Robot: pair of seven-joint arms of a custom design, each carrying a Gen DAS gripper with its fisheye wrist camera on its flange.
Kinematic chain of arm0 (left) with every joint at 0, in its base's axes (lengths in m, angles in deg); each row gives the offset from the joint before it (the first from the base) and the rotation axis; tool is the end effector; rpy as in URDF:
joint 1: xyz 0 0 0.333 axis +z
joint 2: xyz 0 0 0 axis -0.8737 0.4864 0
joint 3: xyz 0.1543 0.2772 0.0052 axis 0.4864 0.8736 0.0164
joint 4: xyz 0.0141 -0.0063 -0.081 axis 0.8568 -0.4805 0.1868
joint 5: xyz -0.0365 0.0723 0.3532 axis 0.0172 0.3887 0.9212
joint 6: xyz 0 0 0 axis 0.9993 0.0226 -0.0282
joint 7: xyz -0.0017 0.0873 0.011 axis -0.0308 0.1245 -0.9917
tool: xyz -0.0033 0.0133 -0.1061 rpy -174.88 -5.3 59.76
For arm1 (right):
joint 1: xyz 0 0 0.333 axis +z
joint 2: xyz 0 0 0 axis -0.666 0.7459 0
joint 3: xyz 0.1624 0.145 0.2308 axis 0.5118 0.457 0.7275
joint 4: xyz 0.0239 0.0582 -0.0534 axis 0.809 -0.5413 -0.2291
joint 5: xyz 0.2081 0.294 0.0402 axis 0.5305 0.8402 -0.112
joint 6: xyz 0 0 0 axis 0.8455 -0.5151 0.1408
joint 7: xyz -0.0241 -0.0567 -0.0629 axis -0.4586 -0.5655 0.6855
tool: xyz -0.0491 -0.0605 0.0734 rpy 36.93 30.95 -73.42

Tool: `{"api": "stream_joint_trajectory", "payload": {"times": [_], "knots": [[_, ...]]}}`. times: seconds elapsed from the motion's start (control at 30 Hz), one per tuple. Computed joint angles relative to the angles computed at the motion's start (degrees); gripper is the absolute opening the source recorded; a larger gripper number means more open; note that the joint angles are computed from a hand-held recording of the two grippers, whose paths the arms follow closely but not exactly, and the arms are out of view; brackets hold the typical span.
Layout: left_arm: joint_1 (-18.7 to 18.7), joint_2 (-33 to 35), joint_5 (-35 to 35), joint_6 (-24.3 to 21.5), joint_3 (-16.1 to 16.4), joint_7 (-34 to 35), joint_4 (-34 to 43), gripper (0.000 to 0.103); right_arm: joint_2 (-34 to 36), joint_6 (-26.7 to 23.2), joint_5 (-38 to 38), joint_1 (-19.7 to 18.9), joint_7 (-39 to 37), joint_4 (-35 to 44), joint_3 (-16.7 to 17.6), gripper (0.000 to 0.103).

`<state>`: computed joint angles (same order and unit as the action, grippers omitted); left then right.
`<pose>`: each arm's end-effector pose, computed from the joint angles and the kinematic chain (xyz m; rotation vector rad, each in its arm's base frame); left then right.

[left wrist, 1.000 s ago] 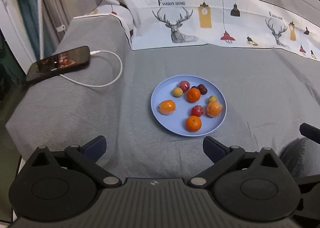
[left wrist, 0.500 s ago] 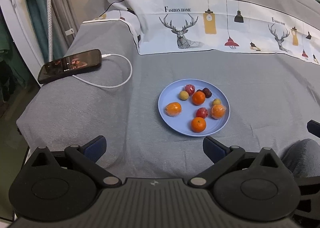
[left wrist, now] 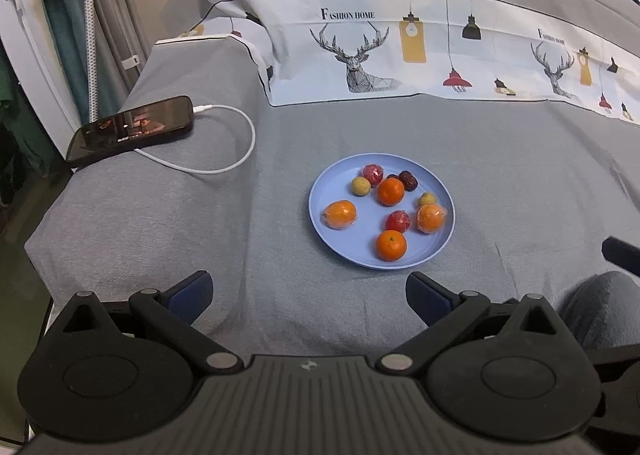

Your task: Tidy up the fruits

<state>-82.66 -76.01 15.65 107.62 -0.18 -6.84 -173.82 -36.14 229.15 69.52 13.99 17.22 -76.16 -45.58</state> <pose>0.5302 -0.3240 0.4625 -1.8063 1.7283 -0.4864 0.4960 0.1976 0.4230 -1.9017 1.3655 -0.7009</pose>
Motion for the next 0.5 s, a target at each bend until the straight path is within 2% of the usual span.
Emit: {"api": "stream_joint_trajectory", "payload": {"times": [0.03, 0.13, 0.23, 0.33, 0.5], "knots": [[-0.02, 0.14, 0.07, 0.04, -0.02, 0.28, 0.16, 0.103, 0.26, 0.4, -0.13, 0.11, 0.09, 0.18, -0.04, 0.102], [-0.25, 0.4, 0.5, 0.18, 0.0, 0.59, 0.47, 0.103, -0.17, 2.09, -0.37, -4.39, 0.23, -0.33, 4.88, 0.102], [-0.68, 0.54, 1.65, 0.6, 0.0, 0.46, 0.32, 0.103, 0.03, 1.81, 3.97, -3.22, -2.93, 0.3, 4.19, 0.102], [-1.01, 0.84, 1.52, 0.16, -0.11, 0.86, 0.39, 0.103, -0.04, 2.17, 5.4, -5.64, -3.95, 0.56, 6.85, 0.102], [-1.18, 0.65, 1.76, 0.2, 0.0, 0.63, 0.07, 0.103, -0.09, 2.06, 8.48, -7.69, -7.02, 1.21, 9.37, 0.102]]}}
